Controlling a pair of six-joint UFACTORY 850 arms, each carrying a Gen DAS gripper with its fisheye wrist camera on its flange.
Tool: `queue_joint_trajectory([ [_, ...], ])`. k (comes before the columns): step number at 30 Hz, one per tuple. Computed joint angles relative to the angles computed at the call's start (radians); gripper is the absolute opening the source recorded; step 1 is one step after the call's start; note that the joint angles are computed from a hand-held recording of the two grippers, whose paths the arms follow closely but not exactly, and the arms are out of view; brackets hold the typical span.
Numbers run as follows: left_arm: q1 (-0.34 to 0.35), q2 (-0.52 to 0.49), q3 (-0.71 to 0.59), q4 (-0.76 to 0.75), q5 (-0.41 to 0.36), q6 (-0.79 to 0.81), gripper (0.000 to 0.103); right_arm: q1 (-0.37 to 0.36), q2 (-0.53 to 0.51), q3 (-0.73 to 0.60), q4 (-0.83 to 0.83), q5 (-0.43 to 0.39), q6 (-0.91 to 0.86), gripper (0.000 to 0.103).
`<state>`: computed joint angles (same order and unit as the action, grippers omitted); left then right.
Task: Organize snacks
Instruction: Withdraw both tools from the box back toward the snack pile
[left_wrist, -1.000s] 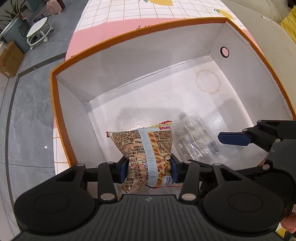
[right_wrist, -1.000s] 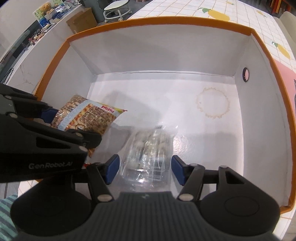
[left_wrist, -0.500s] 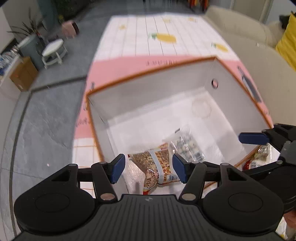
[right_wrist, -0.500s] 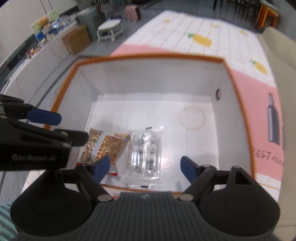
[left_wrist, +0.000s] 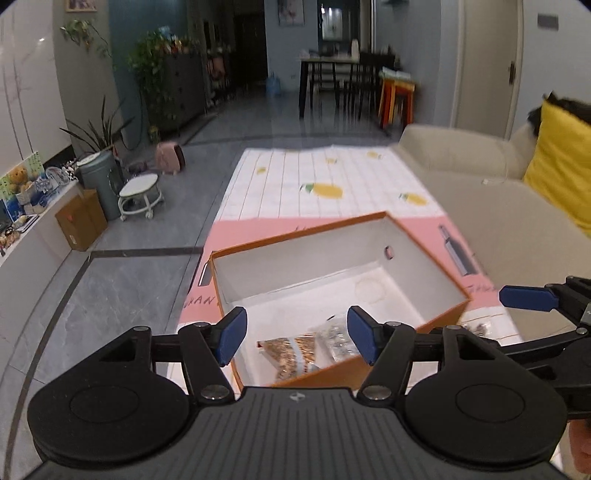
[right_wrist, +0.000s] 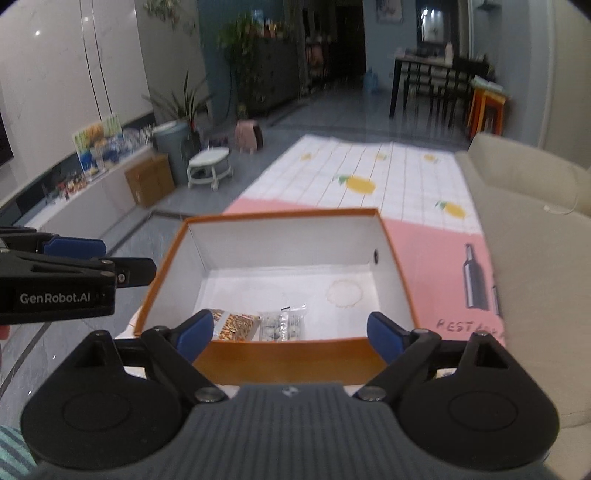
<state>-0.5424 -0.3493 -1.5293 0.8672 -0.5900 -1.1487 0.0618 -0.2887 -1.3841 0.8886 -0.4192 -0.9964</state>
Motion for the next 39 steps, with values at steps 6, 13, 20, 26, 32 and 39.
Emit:
queue_joint_trajectory([
  [6,-0.054,0.081,0.124,0.150,0.021,-0.220,0.077,-0.035,0.149,0.181,0.245,0.057,-0.242,0.088],
  [13,-0.080,0.124,0.225,0.079,0.054,-0.285,0.078,-0.073,0.280,0.363,0.375,0.123,-0.405,0.088],
  [20,-0.104,0.141,0.291,-0.087,0.091,-0.188,0.078,-0.102,0.350,0.483,0.258,0.166,-0.339,0.087],
  [26,-0.127,0.123,0.334,-0.150,0.142,-0.172,0.078,-0.129,0.373,0.554,0.092,0.197,-0.190,0.087],
  [32,-0.142,0.107,0.355,-0.098,0.156,-0.237,0.078,-0.138,0.362,0.586,-0.019,0.202,-0.074,0.087],
  [39,-0.124,0.082,0.354,-0.095,0.152,-0.272,0.079,-0.140,0.288,0.558,0.057,0.184,-0.146,0.086],
])
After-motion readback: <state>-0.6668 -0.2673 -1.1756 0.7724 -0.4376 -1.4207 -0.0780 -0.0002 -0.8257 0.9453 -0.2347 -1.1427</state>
